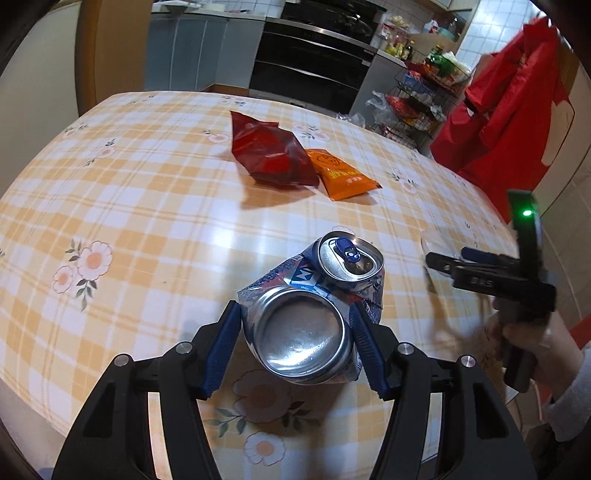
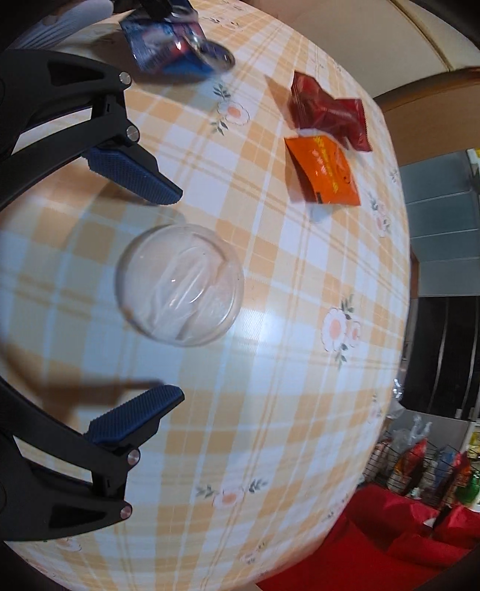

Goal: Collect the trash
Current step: 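Grasp the clear round plastic lid with the right tool while the left tool carries the can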

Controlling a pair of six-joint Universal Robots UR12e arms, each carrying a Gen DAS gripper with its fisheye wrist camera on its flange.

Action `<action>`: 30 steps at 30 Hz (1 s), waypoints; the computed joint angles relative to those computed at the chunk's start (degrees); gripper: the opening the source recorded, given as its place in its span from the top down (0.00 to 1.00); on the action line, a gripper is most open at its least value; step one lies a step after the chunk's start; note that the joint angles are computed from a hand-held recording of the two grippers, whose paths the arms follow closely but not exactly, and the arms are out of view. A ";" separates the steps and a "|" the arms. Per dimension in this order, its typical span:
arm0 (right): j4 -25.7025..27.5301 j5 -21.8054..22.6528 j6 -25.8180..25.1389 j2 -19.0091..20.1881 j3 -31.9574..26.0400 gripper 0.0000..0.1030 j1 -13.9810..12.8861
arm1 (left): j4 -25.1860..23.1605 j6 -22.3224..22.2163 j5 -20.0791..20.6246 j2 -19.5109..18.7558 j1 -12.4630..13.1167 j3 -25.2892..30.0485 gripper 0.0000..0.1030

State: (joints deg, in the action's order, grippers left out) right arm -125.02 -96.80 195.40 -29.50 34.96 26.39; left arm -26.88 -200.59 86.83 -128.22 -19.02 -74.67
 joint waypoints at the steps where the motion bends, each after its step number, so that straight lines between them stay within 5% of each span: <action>1: 1.19 -0.54 -0.32 0.73 -1.44 0.07 0.07 | 0.50 -0.03 0.02 0.16 0.10 -0.27 0.43; 3: 1.30 -0.44 -0.40 0.87 -1.70 0.13 0.01 | 1.48 0.04 0.05 0.53 0.28 -0.86 0.43; 6: 1.06 -0.45 0.49 0.59 -1.51 0.35 -0.11 | 2.91 0.23 0.11 1.05 0.47 -1.64 0.43; 25: -17.19 2.53 4.88 -10.15 14.98 0.35 1.94 | 8.77 2.65 0.53 6.00 0.29 -6.91 0.45; 26: -17.93 2.59 4.97 -10.64 15.63 0.35 2.12 | 8.94 3.00 0.46 6.38 0.24 -7.33 0.78; 27: -18.66 2.59 4.98 -11.15 16.26 0.35 2.35 | 7.73 3.68 -0.53 6.82 0.35 -7.54 0.95; 30: -20.06 2.18 4.50 -12.60 18.03 0.35 3.18 | 5.98 4.19 -2.53 7.45 0.61 -8.37 0.98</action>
